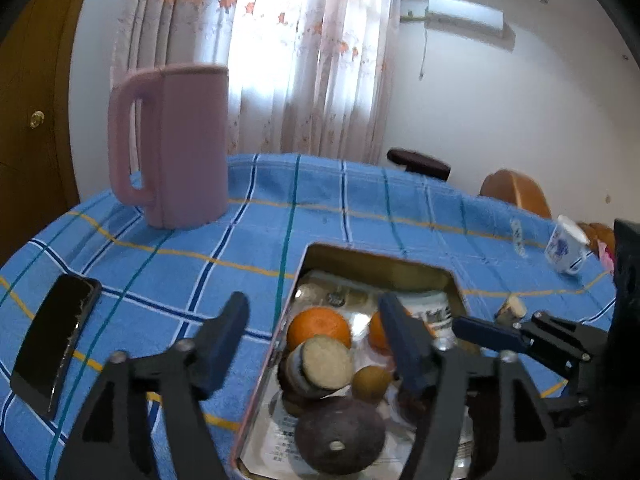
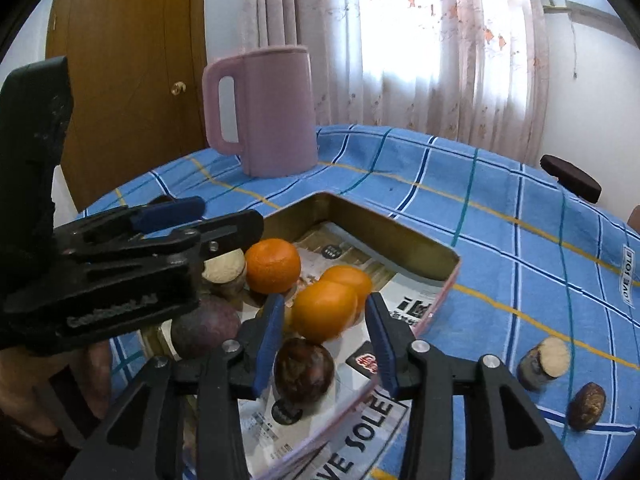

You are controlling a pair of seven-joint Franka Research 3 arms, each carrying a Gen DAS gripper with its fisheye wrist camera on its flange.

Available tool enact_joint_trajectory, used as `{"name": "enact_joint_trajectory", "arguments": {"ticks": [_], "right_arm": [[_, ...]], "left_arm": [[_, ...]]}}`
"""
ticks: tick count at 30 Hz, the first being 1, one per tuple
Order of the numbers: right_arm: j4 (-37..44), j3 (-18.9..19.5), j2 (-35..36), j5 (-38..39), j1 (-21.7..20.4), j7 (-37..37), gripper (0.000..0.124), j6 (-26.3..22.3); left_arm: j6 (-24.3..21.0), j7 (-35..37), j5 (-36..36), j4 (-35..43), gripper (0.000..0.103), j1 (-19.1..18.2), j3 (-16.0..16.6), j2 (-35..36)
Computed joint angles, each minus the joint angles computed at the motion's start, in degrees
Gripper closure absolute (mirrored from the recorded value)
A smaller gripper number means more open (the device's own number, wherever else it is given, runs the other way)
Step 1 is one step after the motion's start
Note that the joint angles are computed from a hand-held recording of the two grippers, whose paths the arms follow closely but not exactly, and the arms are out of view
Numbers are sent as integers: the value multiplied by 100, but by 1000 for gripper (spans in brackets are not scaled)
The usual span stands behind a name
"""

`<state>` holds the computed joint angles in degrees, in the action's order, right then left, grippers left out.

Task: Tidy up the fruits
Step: 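Grasp a round pale cake with the left tool while the right tool grasps a brown fruit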

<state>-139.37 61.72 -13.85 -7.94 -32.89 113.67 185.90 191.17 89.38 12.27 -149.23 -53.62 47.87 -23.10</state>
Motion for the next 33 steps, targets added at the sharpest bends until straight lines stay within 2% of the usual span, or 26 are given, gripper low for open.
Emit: {"name": "enact_joint_trajectory", "arguments": {"ticks": [4, 7, 10, 13, 15, 18, 20, 22, 28, 30, 31, 32, 33], "right_arm": [[-559, -1002, -671, 365, 891, -119, 79, 192], [-1003, -1610, -1225, 695, 1318, -262, 73, 87], [-1329, -1566, -1914, 776, 967, -117, 72, -285], [-1534, -1678, -2253, 663, 751, 143, 72, -643], [-1581, -1819, -2273, 546, 726, 245, 72, -843], [-1659, -2250, -2098, 476, 981, 341, 72, -1010], [-1623, -2277, -2034, 321, 943, 443, 72, -1186], [-1574, -2516, -1810, 247, 1136, 435, 72, -1257], [-1343, -3370, -1200, 136, 1943, 274, 72, -1540], [-1242, -3564, -1015, 66, 2104, 272, 72, -1672], [-1210, -3744, -935, 98, 2269, 222, 74, -1725], [-1220, -3849, -925, 75, 2352, 245, 83, -1706], [-1237, -3904, -936, 13, 2383, 313, 83, -1680]], "left_arm": [[131, -54, 138, -106, 20, 100, -241, -168], [190, -134, 343, -171, 13, 36, -379, -263], [104, -185, 498, -151, 12, -193, -419, -297], [90, -192, 544, -114, 12, -238, -684, -181], [106, -231, 573, -70, 10, -274, -789, -93], [142, -378, 664, 60, 8, -208, -1050, 171], [122, -515, 737, 150, 8, 17, -1371, 369], [74, -642, 837, 245, 8, 96, -1527, 512], [-162, -662, 731, 483, 8, 25, -1587, 790], [-273, -540, 562, 541, 8, -230, -1388, 798], [-268, -488, 493, 546, 8, -208, -1433, 817], [-284, -444, 437, 547, 8, -108, -1558, 827], [-303, -370, 372, 538, 8, -163, -1539, 811]]}}
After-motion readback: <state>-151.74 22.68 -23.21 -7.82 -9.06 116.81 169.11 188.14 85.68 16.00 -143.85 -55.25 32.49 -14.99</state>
